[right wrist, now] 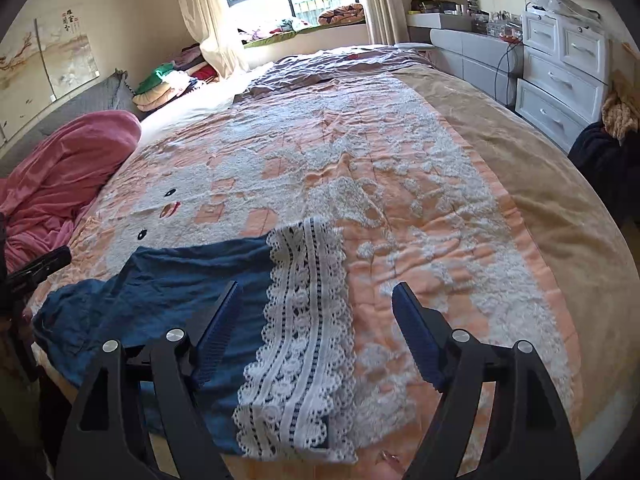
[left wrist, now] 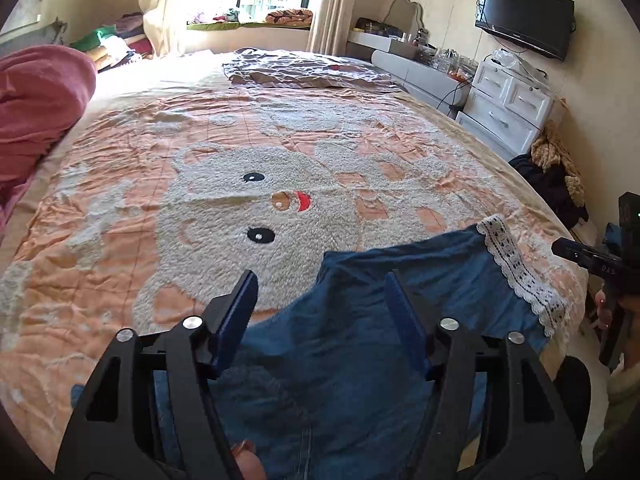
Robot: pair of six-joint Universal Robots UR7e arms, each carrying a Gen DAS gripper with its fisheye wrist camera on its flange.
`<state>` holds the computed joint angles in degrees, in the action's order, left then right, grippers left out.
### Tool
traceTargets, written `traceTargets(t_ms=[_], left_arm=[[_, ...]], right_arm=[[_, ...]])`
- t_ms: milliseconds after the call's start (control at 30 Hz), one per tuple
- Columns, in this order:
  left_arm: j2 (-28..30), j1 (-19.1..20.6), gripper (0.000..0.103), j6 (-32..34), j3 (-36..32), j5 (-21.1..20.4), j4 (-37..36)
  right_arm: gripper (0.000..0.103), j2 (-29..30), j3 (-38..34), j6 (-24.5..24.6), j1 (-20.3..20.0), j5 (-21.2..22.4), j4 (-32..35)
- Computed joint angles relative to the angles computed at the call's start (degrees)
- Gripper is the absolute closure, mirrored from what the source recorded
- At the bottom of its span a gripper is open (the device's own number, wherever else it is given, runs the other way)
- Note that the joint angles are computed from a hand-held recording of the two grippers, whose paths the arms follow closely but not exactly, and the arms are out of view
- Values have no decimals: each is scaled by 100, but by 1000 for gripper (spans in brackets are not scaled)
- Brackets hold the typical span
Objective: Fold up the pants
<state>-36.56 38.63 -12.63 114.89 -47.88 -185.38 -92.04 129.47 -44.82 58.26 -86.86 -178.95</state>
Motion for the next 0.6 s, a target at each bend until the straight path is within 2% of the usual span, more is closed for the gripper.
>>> traceTargets(t_ms=[133, 200, 300, 367, 433, 500, 533, 600], left_arm=[[-321, -187, 40, -423, 662, 268, -11], [-403, -304, 40, -627, 974, 414, 70], [-426, -407, 40, -789, 1325, 585, 101], [-441, -374, 40, -1040, 1388, 751, 380], [-451, -305, 40, -1241, 1413, 882, 559], [-444, -226, 40, -1326, 1424, 850, 652], [-472, -171, 40, -1388, 1421, 775, 727], [-482, -102, 40, -1439, 1463, 705, 776]], right_arm=[[27, -404, 318, 150, -406, 161, 345], [27, -503, 435, 276, -561, 100, 465], [30, -716, 601, 362, -871, 427, 788], [41, -741, 644, 375, -939, 538, 868], [54, -649, 656, 395, -871, 447, 822], [63, -499, 597, 378, -755, 267, 891], [75, -414, 622, 364, -693, 124, 752], [80, -374, 718, 172, -641, 16, 525]])
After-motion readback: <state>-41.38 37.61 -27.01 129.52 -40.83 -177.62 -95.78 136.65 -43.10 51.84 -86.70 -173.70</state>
